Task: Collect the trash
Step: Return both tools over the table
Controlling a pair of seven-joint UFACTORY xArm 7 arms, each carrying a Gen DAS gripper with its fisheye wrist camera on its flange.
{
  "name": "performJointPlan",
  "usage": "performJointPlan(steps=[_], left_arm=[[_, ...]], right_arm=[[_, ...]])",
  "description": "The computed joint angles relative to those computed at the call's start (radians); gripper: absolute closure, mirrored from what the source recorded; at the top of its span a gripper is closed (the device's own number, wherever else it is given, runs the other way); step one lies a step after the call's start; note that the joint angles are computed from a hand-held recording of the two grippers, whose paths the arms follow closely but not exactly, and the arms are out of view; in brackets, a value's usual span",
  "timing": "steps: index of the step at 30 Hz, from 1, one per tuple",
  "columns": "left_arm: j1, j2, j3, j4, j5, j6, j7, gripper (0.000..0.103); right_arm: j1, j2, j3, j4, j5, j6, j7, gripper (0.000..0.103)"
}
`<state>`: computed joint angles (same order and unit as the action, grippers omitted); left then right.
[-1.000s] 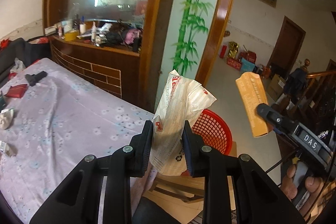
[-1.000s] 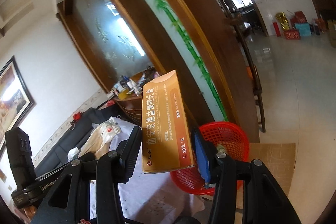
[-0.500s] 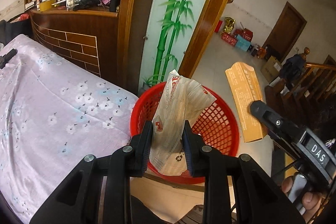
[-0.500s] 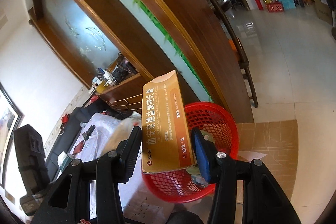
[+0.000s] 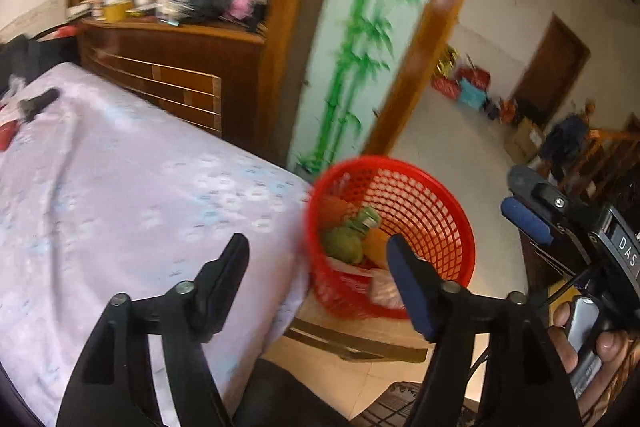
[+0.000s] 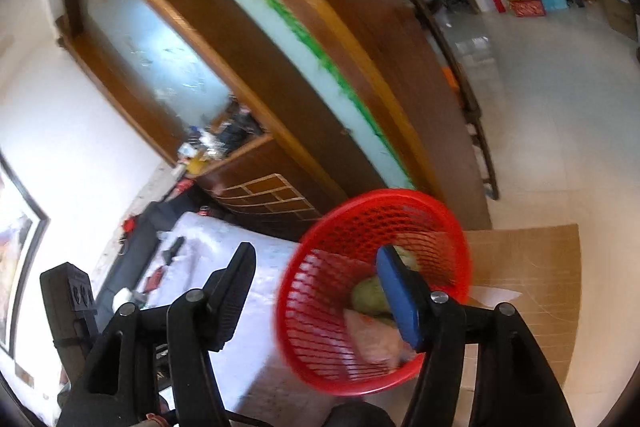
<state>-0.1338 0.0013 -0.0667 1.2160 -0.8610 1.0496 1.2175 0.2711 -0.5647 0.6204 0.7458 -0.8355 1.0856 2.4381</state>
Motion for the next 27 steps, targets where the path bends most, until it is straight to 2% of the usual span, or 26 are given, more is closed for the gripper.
performJointPlan(steps=[2,6,10,16,18,23,27], left_arm=[[0.036,-0.005,0.033,0.022,-0.027,0.024,0.008,0.026],[0.120,-0.005,0.093,0.065,-0.059,0.046,0.021,0.026],[0.213,0.026,0.141,0.127,-0.109,0.041,0.019,0.026],[0.351,0.137,0.161,0.277,-0.143,0.019,-0.013,0.026],[0.395,0.186,0.156,0.342,-0.148,0.015,-0.040,0.026],[0.484,0.320,0.137,0.516,-0.126,-0.017,-0.149,0.026],[0.528,0.445,0.118,0.679,-0.077,-0.048,-0.264,0.026]], right_arm=[[-0.019,0.032,0.025,0.047,-0.053,0.006,-0.014,0.025],[-0.041,0.141,0.053,0.160,-0.215,-0.036,-0.018,0.022],[-0.034,0.300,0.048,0.291,-0.393,-0.109,-0.026,0.020],[0.024,0.582,0.017,0.535,-0.583,-0.175,-0.113,0.019],[0.049,0.673,-0.008,0.620,-0.629,-0.226,-0.149,0.019],[0.116,0.914,-0.067,0.890,-0.661,-0.346,-0.345,0.019],[0.163,1.148,-0.086,1.187,-0.582,-0.445,-0.623,0.019]])
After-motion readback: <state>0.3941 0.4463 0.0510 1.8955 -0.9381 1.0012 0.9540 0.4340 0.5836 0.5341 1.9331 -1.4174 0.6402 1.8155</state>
